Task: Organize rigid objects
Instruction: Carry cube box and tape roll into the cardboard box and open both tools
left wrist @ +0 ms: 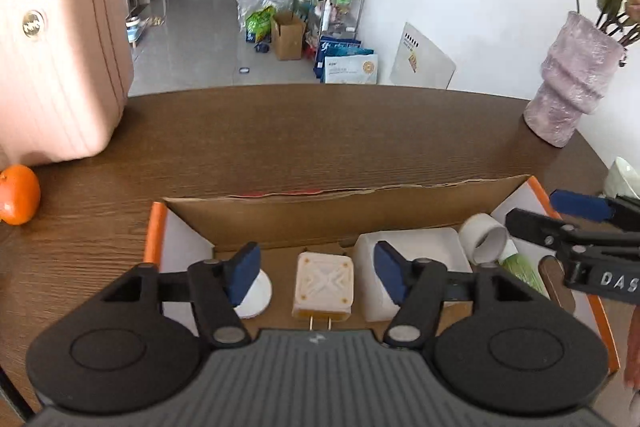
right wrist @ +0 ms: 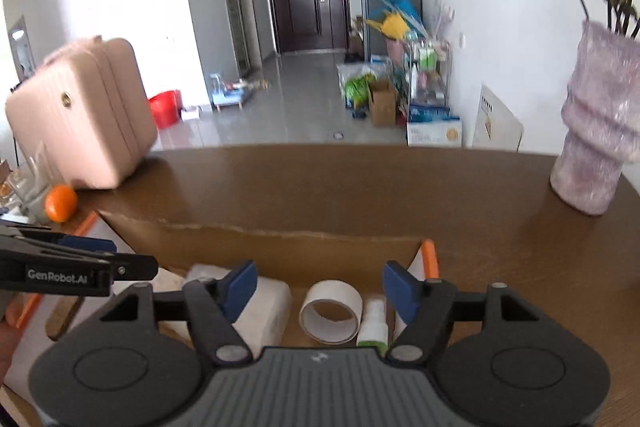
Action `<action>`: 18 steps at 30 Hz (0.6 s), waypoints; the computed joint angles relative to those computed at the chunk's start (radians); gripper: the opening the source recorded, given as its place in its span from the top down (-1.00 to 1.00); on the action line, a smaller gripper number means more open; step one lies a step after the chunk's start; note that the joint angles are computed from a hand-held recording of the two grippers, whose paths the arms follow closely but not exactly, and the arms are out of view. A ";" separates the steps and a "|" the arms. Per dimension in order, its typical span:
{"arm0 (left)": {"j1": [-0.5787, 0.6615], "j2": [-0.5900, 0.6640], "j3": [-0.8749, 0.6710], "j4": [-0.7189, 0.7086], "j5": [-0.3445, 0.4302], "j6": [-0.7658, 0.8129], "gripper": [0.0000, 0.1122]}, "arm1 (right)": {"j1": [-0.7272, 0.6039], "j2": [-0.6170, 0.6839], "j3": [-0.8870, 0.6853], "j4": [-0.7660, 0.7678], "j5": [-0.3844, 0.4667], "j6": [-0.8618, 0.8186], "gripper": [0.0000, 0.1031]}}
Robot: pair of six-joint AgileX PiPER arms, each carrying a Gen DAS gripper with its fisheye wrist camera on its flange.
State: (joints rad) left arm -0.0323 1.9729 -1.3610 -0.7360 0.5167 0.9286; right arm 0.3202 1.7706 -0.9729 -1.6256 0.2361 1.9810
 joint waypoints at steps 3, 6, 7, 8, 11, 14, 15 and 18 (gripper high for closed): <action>0.023 -0.058 0.056 -0.003 -0.014 0.041 -0.30 | 0.025 -0.050 0.010 0.163 0.034 -0.201 -0.40; 0.049 -0.133 0.098 0.036 0.025 0.040 -0.31 | 0.072 -0.121 0.027 0.331 0.098 -0.379 -0.41; 0.056 -0.167 0.123 0.036 0.031 0.052 -0.33 | 0.084 -0.154 0.037 0.393 0.114 -0.445 -0.41; 0.070 -0.209 0.158 0.022 0.037 0.080 -0.38 | 0.107 -0.191 0.048 0.451 0.143 -0.503 -0.41; 0.142 -0.370 0.317 -0.095 0.053 0.267 -0.46 | 0.170 -0.313 0.084 0.596 0.229 -0.661 -0.55; 0.254 -0.540 0.480 -0.194 0.106 0.459 -0.47 | 0.258 -0.474 0.189 0.640 0.290 -0.668 -0.61; 0.310 -0.596 0.522 -0.210 0.149 0.509 -0.47 | 0.301 -0.531 0.223 0.649 0.329 -0.654 -0.61; 0.514 -0.730 0.606 -0.259 0.316 0.653 -0.50 | 0.489 -0.677 0.300 0.618 0.520 -0.524 -0.61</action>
